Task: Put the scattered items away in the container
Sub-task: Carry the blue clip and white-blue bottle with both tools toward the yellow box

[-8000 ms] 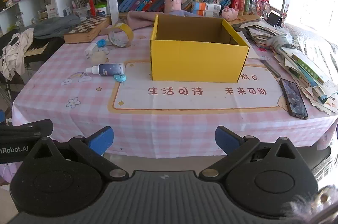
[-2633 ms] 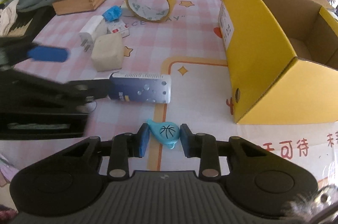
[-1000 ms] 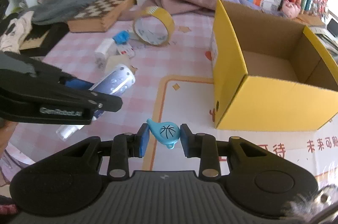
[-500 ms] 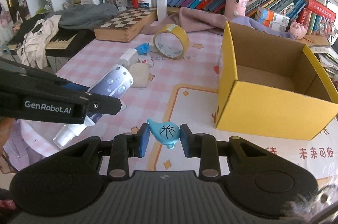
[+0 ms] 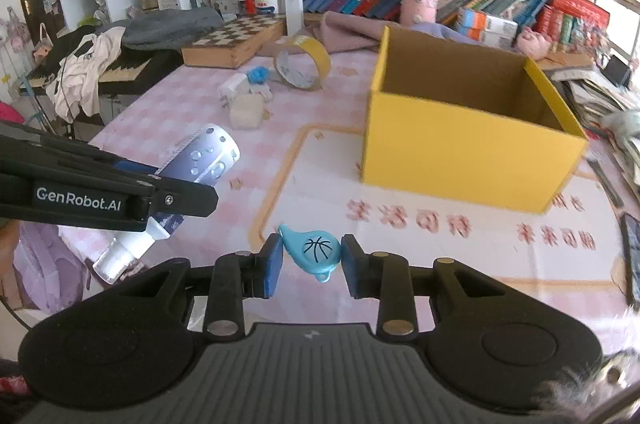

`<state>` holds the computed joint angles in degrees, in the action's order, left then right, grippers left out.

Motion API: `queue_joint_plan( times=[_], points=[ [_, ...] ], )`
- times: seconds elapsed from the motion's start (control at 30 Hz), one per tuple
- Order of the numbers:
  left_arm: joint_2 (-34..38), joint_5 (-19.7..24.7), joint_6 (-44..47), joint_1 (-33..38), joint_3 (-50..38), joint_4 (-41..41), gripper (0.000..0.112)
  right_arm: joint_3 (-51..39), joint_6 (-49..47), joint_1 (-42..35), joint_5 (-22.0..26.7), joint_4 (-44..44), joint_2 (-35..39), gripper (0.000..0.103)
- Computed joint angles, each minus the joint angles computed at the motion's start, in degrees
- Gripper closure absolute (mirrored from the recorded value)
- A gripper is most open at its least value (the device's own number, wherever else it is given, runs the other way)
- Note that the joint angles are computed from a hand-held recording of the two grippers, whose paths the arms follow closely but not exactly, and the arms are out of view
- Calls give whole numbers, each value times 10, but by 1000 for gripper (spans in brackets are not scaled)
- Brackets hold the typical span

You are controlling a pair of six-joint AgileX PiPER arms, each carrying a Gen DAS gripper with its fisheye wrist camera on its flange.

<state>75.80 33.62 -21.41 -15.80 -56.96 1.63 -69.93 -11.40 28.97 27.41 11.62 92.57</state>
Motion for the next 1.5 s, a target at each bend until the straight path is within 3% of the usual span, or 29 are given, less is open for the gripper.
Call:
queue_joint_plan(
  times=[0.27,0.57,0.9,1.5],
  points=[
    [-26,10,-219,-133,35,126,81,113,-87,-56,13,59,-99,73],
    [-26,22,-248,-179,22,154,81,155,-69,-77,12,48,-154,73],
    [-25,5,-89,-127,14,43,81,144,95,-38,13,-74,-152,73],
    [-40,4,312,36,54,-277,81,81,403,81,63,-325,-96,73]
  ],
)
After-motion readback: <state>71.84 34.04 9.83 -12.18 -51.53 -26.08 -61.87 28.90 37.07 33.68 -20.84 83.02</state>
